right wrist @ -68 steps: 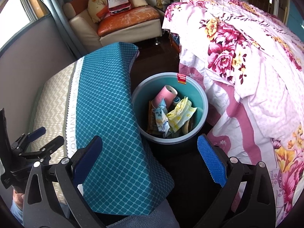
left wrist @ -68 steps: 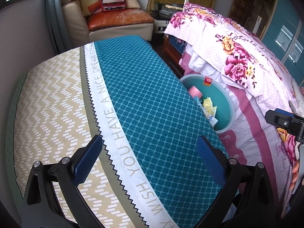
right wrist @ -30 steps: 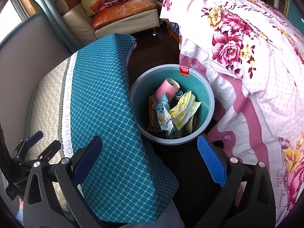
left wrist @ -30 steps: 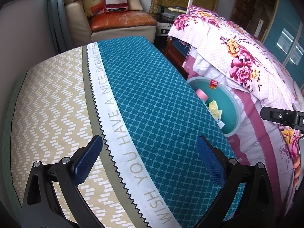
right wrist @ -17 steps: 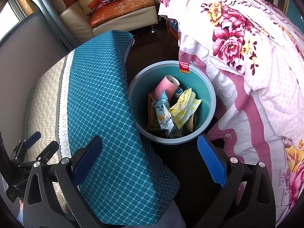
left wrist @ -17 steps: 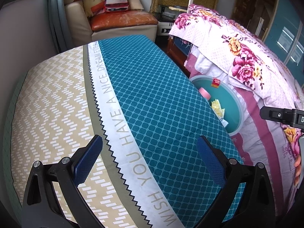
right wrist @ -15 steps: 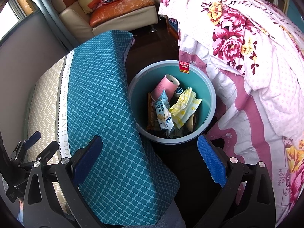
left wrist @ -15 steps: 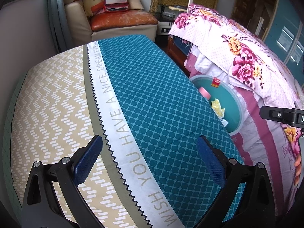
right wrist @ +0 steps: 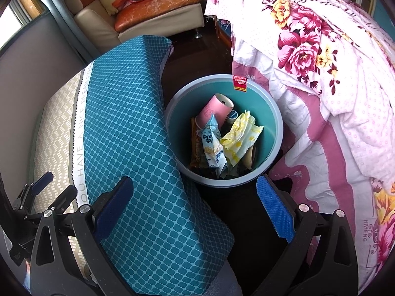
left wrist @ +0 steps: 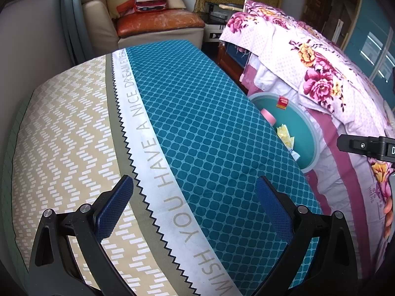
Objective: Collect trash
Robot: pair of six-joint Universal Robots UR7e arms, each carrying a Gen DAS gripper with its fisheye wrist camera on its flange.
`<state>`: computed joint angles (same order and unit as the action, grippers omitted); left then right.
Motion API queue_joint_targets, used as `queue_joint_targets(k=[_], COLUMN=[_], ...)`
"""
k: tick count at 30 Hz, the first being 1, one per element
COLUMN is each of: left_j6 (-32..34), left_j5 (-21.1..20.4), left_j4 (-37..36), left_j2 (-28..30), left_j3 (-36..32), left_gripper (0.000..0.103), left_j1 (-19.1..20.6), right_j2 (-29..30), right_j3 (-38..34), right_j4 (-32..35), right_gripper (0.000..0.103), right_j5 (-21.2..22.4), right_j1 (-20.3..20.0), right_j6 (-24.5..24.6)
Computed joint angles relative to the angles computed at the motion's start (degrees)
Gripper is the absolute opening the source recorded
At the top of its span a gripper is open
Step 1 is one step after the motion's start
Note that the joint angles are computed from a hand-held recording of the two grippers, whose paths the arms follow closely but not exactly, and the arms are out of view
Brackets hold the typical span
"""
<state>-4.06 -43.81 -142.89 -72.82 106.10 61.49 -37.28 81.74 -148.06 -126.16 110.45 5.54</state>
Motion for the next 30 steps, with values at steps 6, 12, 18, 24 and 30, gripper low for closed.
queue_joint_targets(k=[6,12,18,24,30], left_j6=[0.3,0.3,0.5,-0.8,-0.9], left_j5=[-0.1,-0.1,0.4,0.4,1.7], left_j4=[-0.1,0.0,-0.1,1.1,1.1], left_j2=[0.1,0.1,0.0,-0.7,-1.3], left_j3=[0.0,-0.1,-0.1,0.0,0.3], left_gripper=[0.099,0.099,0.099,0.099,0.099], left_j1=[0.2,0.2,0.4,0.4,-0.4], right_j2=[0.4,0.5,0.6,-0.1,-0.7], right_j3=[-0.5,-0.7,-1.0,-0.1,0.6], right_j4=[0.5,0.5,0.4,-0.4,-1.0], right_gripper=[0.096,0.096,0.096,0.096,0.096], right_j5=[0.0,-0.1,-0.1,-0.1,0.0], right_j1=[-0.1,0.0,0.2,0.3,0.6], right_j6=[-0.1,-0.1,-0.3,-0.7,-1.0])
